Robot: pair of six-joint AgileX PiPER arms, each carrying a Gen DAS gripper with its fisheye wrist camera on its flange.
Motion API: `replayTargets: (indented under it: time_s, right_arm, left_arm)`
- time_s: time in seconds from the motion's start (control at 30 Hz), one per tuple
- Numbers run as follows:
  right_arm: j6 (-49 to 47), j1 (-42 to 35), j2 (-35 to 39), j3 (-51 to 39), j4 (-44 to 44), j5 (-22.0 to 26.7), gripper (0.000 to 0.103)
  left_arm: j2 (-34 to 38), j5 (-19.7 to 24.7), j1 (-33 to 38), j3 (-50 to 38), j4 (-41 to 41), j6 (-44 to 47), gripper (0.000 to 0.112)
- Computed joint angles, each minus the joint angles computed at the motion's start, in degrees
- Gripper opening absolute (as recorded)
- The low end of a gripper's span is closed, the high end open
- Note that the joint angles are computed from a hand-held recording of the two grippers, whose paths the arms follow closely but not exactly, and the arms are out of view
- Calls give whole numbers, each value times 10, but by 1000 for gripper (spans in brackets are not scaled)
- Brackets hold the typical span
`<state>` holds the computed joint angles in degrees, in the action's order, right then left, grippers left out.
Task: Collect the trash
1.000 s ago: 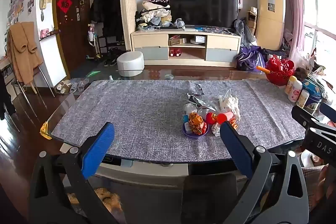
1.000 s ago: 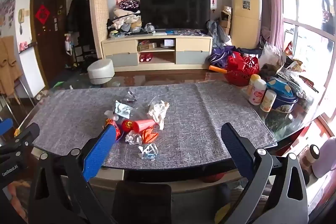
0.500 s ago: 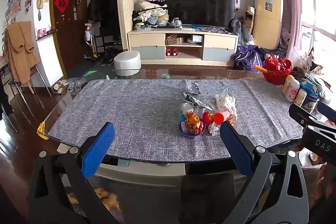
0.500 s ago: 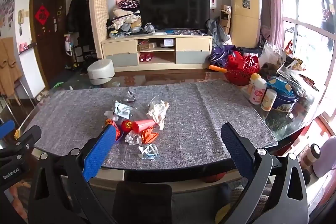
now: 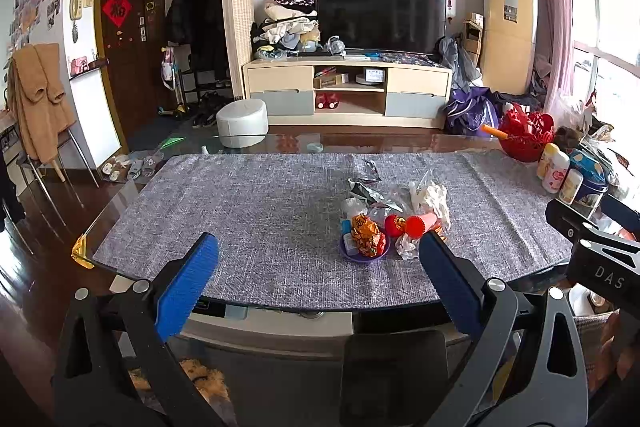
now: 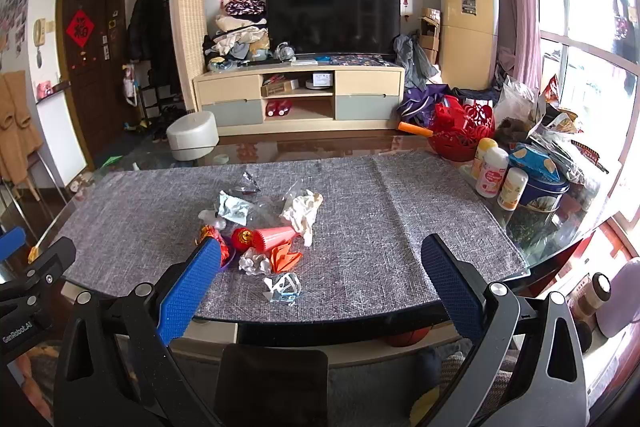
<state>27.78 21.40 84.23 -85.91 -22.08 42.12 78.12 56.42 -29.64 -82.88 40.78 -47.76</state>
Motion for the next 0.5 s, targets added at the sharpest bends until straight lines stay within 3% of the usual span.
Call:
replayTargets:
  time_s: [0.5]
  right_arm:
    - [-5, -2, 0, -2, 6, 2, 100]
  left_arm:
    - [5, 9, -5, -15, 4, 5, 95]
